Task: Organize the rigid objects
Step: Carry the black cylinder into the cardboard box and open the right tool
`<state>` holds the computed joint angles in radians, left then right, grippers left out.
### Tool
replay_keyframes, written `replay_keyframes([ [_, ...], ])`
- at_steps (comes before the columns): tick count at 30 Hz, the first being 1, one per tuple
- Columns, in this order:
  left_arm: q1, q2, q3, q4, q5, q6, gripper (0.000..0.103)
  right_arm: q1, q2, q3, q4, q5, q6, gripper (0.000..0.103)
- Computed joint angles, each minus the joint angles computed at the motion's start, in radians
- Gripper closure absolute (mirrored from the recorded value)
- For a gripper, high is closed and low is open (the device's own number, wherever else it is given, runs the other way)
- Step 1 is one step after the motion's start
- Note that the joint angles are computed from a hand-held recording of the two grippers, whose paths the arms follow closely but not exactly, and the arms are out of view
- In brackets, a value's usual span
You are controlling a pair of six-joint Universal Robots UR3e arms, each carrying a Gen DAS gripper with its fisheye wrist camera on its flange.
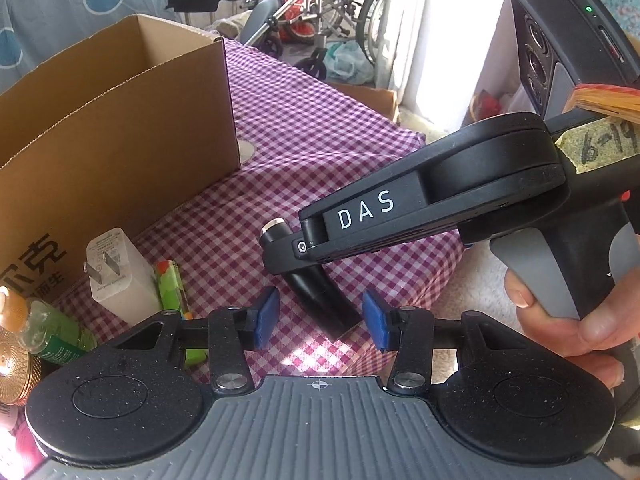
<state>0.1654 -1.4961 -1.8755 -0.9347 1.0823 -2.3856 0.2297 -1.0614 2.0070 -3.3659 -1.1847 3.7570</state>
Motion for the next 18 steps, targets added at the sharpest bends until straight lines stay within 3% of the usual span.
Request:
replay_keyframes([
  [10,-0.047,-0.046,-0.018,0.121,0.052,-0.084,0.067,0.003,-0.003,-0.010,0.022,0.001,-0.019,0.080],
  [18,-0.001,0.018,-0.052,0.105,0.009,-0.084,0.075,0.010,-0.019,0.039,-0.052,-0.006,0.035,0.079],
])
